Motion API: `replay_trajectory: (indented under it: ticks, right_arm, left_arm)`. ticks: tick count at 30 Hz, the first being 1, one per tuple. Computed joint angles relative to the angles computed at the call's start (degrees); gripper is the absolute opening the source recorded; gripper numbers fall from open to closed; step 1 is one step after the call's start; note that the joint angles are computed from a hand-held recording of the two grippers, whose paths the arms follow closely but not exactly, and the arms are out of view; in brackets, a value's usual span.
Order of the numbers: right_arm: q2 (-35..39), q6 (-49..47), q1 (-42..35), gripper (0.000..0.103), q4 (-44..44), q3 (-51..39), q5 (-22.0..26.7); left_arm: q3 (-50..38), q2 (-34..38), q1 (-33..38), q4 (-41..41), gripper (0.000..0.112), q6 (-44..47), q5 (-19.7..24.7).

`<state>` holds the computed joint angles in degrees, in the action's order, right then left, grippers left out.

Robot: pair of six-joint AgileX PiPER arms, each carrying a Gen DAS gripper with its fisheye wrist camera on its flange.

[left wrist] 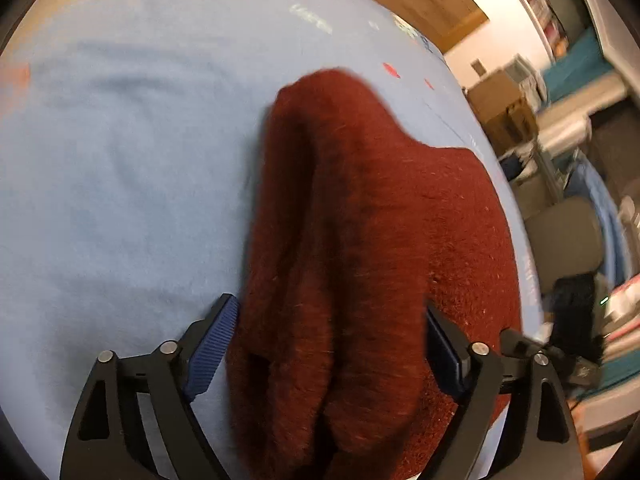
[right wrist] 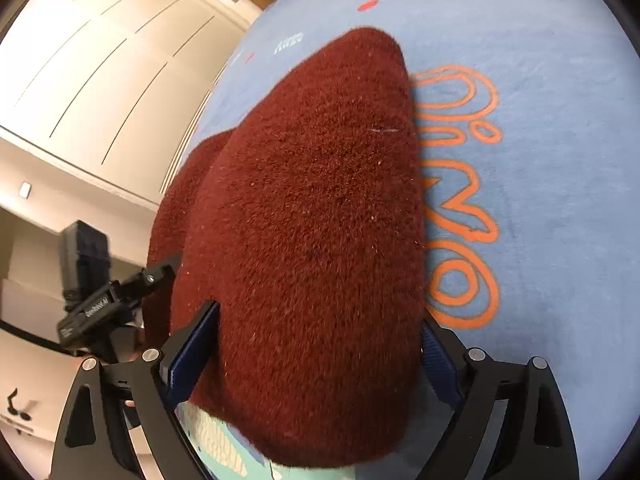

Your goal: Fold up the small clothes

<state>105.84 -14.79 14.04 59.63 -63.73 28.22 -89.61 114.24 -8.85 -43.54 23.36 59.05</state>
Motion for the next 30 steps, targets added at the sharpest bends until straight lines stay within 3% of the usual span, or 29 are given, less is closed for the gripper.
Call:
replay_trajectory:
  ticks: [3,6,9,12,19,23,26,28,30]
  right_arm:
    - [3.00,-11.13,-2.32,0.093,11.83,0.43,3.13]
    - [4.67,-15.68,-3.39,0.091,15.51,-0.49,4.71]
    - [5.62,-19.48,-5.19,0.076,19.41,-1.52,6.74]
    - [1.87,-22.82,-7.29,0.069,20.04,0.97,8.51]
    - [-4.47,-28.22,-17.60,0.068,18.12,4.63,12.10]
    - [-6.71,-33.06,-24.07,0.068,19.20,9.08,14.06]
    - [-6.51,-33.42,-27.69,0.071,15.67,13.49,12.88]
    - [-5.04,-32.13,-28.69,0.075,11.97,14.93,11.56]
    - [-5.14,-38.57,-31.97,0.080,16.26,18.41,13.12]
  left_arm:
    - [2.08,0.72,3.15,-7.27,0.083,3.74,1.00]
    - [2.71,2.11,5.03,-13.68,0.062,5.63,3.76]
    - [3.62,2.24,6.10,-18.21,0.055,5.43,4.83]
    - [4.97,0.83,5.70,-21.63,0.054,6.43,4.54]
    - [-1.33,2.51,0.33,-25.68,0.054,4.92,5.01]
    - [-7.56,6.06,-4.96,-22.77,0.054,2.14,2.94]
    - [-12.27,8.49,-9.14,-11.44,0.055,-3.31,1.51]
    - [-11.33,8.15,-9.40,-9.86,0.062,-2.71,0.64]
    - [-10.76,7.42,-8.82,-9.38,0.067,-2.61,0.74]
